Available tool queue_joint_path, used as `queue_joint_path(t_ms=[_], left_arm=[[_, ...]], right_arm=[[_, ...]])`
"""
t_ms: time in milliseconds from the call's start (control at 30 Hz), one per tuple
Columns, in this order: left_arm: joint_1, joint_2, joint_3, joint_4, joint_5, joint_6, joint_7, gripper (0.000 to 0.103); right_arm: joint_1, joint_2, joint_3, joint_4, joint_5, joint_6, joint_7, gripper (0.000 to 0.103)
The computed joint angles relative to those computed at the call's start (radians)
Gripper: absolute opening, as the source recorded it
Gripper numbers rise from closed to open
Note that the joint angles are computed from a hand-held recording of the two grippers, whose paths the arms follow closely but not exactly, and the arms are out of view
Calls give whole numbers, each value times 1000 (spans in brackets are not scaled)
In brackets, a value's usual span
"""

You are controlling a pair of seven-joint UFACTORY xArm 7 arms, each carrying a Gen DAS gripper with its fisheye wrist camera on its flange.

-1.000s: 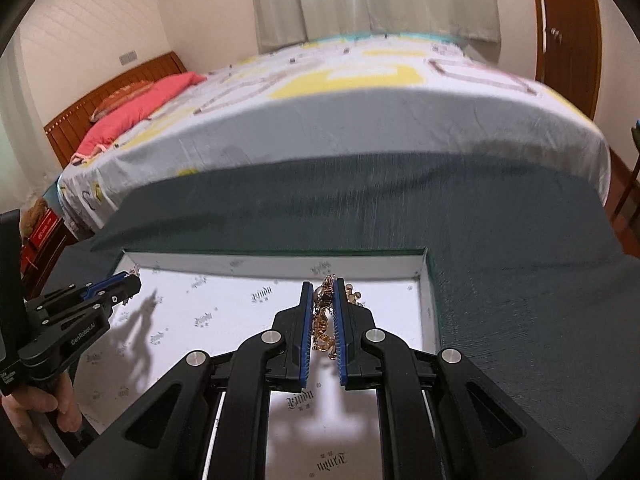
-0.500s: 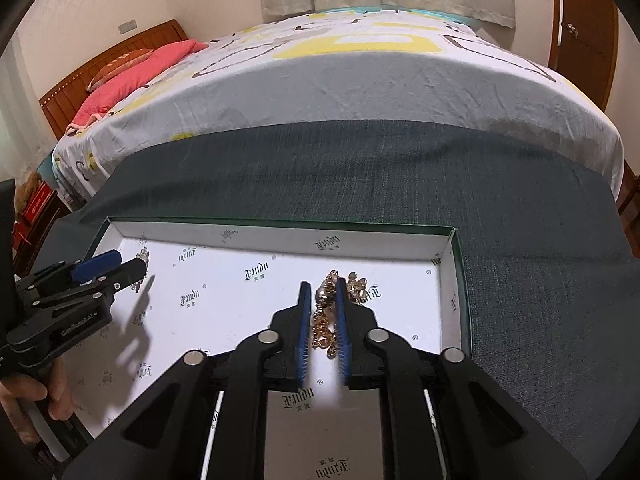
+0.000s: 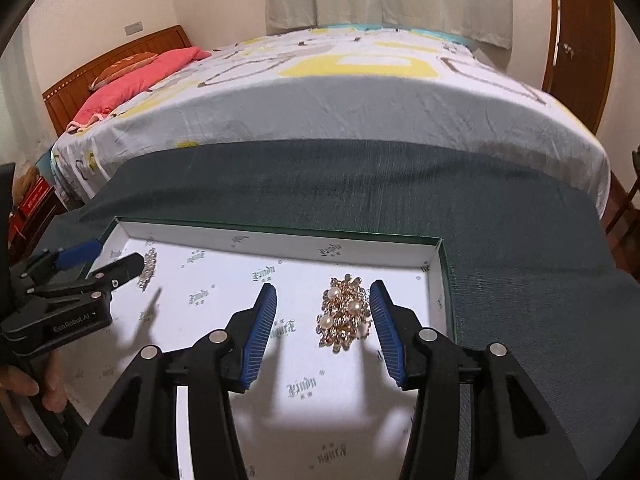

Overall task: Organize jewelry
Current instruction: 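Withdraw both open tools from the tray back over the jewelry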

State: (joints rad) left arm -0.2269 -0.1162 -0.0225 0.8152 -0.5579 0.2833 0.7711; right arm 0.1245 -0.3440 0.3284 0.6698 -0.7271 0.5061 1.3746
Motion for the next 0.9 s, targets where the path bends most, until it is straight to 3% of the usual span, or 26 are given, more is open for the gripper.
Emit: queue_joint_path(t_ms=[167,333,700,900], left_arm=[[-37,-147,53,-114,-58,-28,94,83],[-40,-346,116,-277,12,8,106,83],[117,-755,215,-508,238,209,20,83],[210,-894,235,-580,324,290,12,83]], right_arm=[[46,-98,53,-30,32,84,22,49],[104,-189,123,-71,98,170,62,53],[279,-272,269,-79,263,395,172,53],[355,-269,308,-75,297,444,250,53]])
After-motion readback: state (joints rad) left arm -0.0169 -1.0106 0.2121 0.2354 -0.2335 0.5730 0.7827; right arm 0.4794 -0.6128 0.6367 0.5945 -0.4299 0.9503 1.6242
